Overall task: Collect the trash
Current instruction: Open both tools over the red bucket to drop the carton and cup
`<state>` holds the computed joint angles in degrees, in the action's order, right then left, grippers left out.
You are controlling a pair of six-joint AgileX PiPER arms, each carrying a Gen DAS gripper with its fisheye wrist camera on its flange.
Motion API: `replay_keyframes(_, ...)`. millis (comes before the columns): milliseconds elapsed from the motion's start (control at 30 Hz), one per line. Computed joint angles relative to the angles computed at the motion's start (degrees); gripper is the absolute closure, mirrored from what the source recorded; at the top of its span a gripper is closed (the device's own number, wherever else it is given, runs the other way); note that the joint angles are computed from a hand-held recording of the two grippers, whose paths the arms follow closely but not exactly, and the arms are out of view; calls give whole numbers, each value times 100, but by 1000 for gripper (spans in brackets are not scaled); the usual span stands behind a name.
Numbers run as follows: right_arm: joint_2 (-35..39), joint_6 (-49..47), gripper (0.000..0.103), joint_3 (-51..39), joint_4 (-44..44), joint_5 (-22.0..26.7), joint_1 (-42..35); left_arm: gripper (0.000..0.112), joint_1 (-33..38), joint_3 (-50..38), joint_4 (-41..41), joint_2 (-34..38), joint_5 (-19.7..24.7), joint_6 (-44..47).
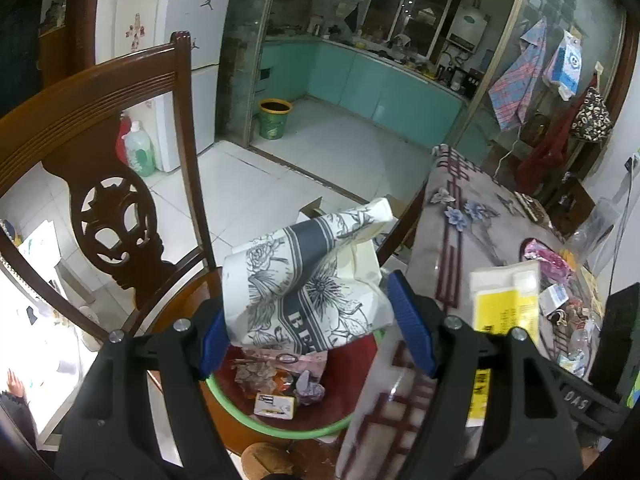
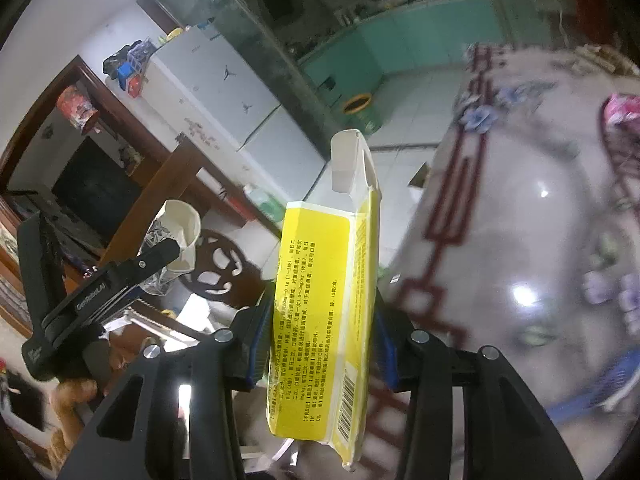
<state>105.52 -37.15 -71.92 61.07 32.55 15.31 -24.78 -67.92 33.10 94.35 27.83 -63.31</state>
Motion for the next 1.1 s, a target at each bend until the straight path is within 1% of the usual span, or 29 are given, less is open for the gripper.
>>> replay_keyframes(100,236,299,59,-294,-198,64,178,43,33,23,129,-13,111,-188)
replay_keyframes(233,544,517,59,-772,-422,274,326,43,141,86,71,-34,118,-291)
replay_keyframes(333,645,659,55,-994,-642,260,446,43,144,23,52,17,176,-274)
replay_keyframes(367,684,672,50,-1064,-663,274,472,43,136,-5,29,32,193,-252)
replay_keyframes(400,736,656,32,-1140,-656,332,482,43,151,12,20,28,162,-245)
replay_keyframes(433,761,679,23,-1182,-671,390,474,42,159,15,-24,24,114,-224)
replay_keyframes(467,740,714,18,-1152,-687,348,478,40,164,-14,-84,48,93,-194)
replay_keyframes(500,609,589,18,-946,-552,193,454,38,163,-20,-122,58,85,-201)
replay_keyframes(533,470,436,18,-741,-418,100,401,32,159,-20,-144,62,69,-233)
replay_keyframes(567,351,385,18,-595,-394,78,343,29,138,-4,-99,50,38,-328)
replay_keyframes(600,190,275,18,-388,-329,61,257,28,101,-11,-43,43,43,-418)
replay_keyframes(667,-235,-72,18,163,-187,3,-3,22,8,-41,52,48,75,-564)
replay_keyframes(767,-751,-236,18,742,-372,-48,-384,20,-182,-183,45,113,162,-628)
replay_keyframes(833,-1165,-453,18,1223,-448,-10,-818,19,-380,-367,59,205,289,-656)
replay_keyframes(933,-1674,-719,18,1751,-667,215,-1602,18,-679,-667,160,371,450,-768)
replay_keyframes(1067,-2086,-1074,18,2024,-1025,587,-2714,17,-1146,-1324,3,777,632,-588)
replay_keyframes(1100,-2164,-1245,17,2046,-1076,696,-3169,17,-1289,-1565,-39,930,722,-480)
